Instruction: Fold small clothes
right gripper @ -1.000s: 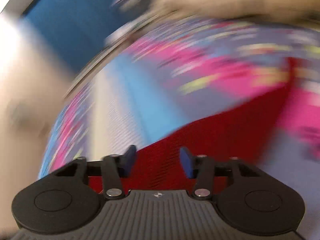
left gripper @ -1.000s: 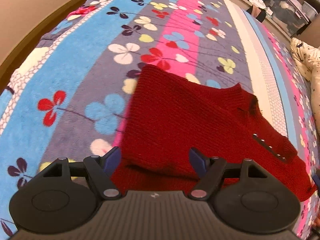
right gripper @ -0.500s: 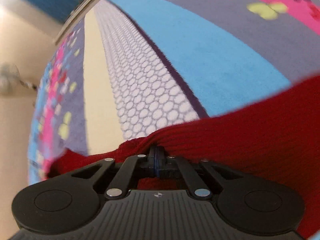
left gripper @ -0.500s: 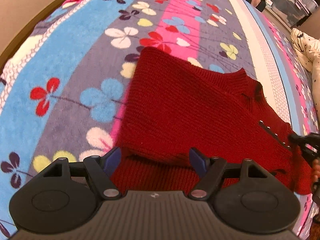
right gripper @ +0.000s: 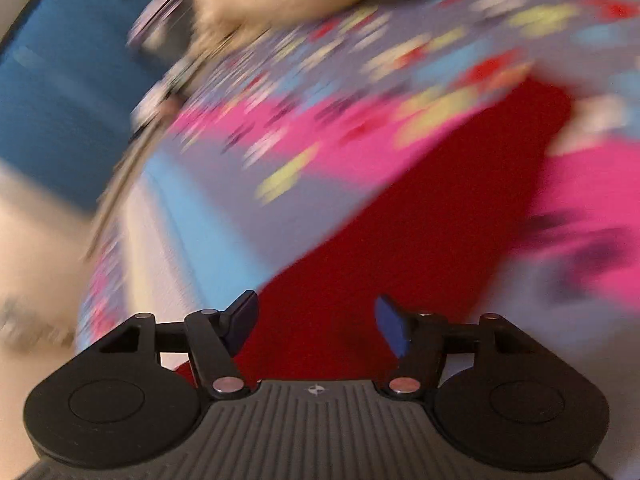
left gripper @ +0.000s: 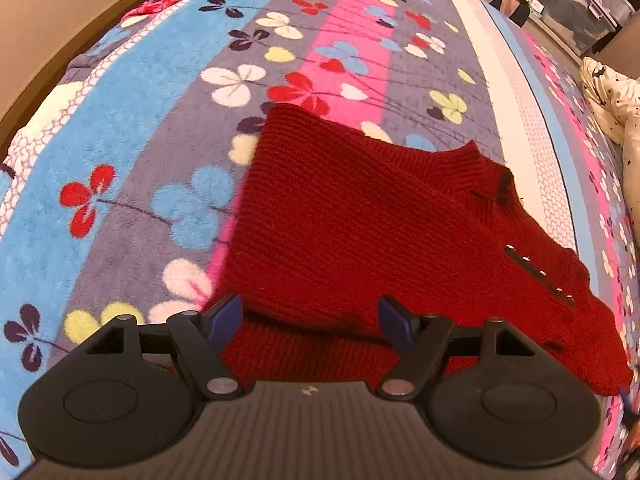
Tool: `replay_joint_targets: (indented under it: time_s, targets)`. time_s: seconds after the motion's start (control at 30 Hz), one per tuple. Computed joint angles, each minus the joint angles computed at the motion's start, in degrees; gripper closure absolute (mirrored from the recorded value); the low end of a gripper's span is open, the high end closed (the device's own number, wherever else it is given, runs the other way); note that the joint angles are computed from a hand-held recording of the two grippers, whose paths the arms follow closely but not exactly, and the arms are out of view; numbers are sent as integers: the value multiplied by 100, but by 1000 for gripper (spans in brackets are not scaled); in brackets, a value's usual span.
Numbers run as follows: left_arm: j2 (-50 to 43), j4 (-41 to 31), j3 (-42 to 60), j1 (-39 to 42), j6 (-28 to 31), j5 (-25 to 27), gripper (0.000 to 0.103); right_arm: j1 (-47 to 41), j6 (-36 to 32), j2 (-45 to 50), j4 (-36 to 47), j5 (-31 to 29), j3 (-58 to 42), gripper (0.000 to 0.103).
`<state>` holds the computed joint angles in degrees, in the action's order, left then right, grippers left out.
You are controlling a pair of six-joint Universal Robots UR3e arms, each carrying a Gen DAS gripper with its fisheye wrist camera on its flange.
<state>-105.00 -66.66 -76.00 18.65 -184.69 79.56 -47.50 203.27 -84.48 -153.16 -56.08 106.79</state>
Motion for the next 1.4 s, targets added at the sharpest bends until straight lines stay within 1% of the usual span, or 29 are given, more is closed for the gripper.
replay_joint_targets:
  time_s: [0.07, 0.1, 0.13, 0.17, 0.2, 0.23, 0.27, 0.3, 0.33, 0.37, 0.4, 0.43, 0.47, 0.5, 0.6, 0.7, 0.77, 0.83, 0.87, 0.9, 0.93, 0.97, 1.0, 1.03, 1.1, 1.2, 1.27, 1.33, 1.4]
  targets:
    - [-1, -20, 34, -73, -102, -8, 23, -534, -42, -168, -96, -166, 345, 35]
    - [-15, -48, 71, -122, -148, 20, 21, -701, 57, -62, -113, -273, 342, 35]
    - [-37, -87, 119, -175, -196, 86, 17, -687, 184, 177, -196, -457, 235, 35]
    - [-63, -123, 171, -224, -248, 185, 17, -662, 256, 440, -181, -714, 68, 37]
    - [-90, -146, 218, -249, -303, 287, 17, -500, 436, 768, -110, -964, -231, 36]
    - [-104, -158, 240, -240, -332, 329, 17, -329, 584, 968, -133, -1266, -468, 30]
    - [-135, -190, 284, -201, -347, 352, 17, -73, 657, 1080, -160, -1606, -701, 41]
    - [-168, -224, 325, -136, -347, 373, 17, 227, 520, 1233, -269, -1914, -971, 60]
    - [-203, -245, 362, -66, -349, 402, 17, 418, 297, 1362, -228, -2069, -1224, 90]
    - [-242, -268, 396, 23, -362, 453, 16, 670, 68, 1446, -72, -2345, -1540, 91]
    - [-266, -292, 414, 113, -371, 497, 15, 971, -74, 1440, -130, -2685, -1707, 91]
    - [-286, -313, 423, 208, -385, 539, 11, 1324, -269, 1376, -493, -2943, -1695, 91]
    - [-297, -329, 411, 321, -392, 571, 8, 1552, -509, 1246, -722, -3041, -1650, 91]
    - [-277, -297, 350, 444, -390, 580, 8, 2001, -710, 1116, -1048, -3267, -1603, 91]
    - [-126, -299, 90, 849, -282, 397, 8, 3283, -1118, 959, -1837, -3547, -1643, 91]
    - [192, -208, -343, 1237, -98, 131, 8, 4723, -1668, 1361, -2480, -3667, -2078, 91]
    - [340, -188, -536, 1405, 44, 49, 8, 5598, -2104, 1720, -2777, -3502, -2206, 91]
    - [438, -141, -686, 1517, 111, 0, 8, 6242, -2457, 2188, -2485, -3122, -2376, 90]
    - [466, -130, -732, 1563, 158, -57, 8, 6427, -2703, 2428, -1955, -2698, -2477, 86]
    - [543, -115, -830, 1620, 242, -129, 8, 6472, -2974, 2596, -1309, -2309, -2616, 83]
    - [591, -93, -888, 1647, 325, -228, 8, 6587, -3000, 2705, -1144, -2321, -2516, 81]
    - [643, -43, -958, 1684, 450, -394, 8, 6629, -2971, 2574, -1459, -2420, -2179, 74]
    - [682, 34, -1030, 1695, 510, -527, 8, 6543, -2980, 2297, -1898, -2323, -1693, 67]
    - [703, 130, -1088, 1693, 546, -683, 8, 6348, -2832, 1973, -1857, -2089, -1384, 52]
    - [614, 352, -1080, 1589, 513, -992, 8, 5728, -2370, 1214, -1937, -1594, -641, 49]
    - [291, 430, -678, 1229, 438, -1191, 8, 5019, -2324, 420, -1805, -1767, 2, 48]
    - [21, 395, -320, 927, 496, -1251, 7, 4505, -2323, 158, -1757, -1770, 334, 48]
    - [-474, -205, 453, 536, 747, -1078, 7, 4010, -2294, -29, -1667, -1770, 546, 48]
    - [-1069, -916, 1375, 83, 760, -522, 8, 3780, -2168, -42, -1820, -1873, 753, 48]
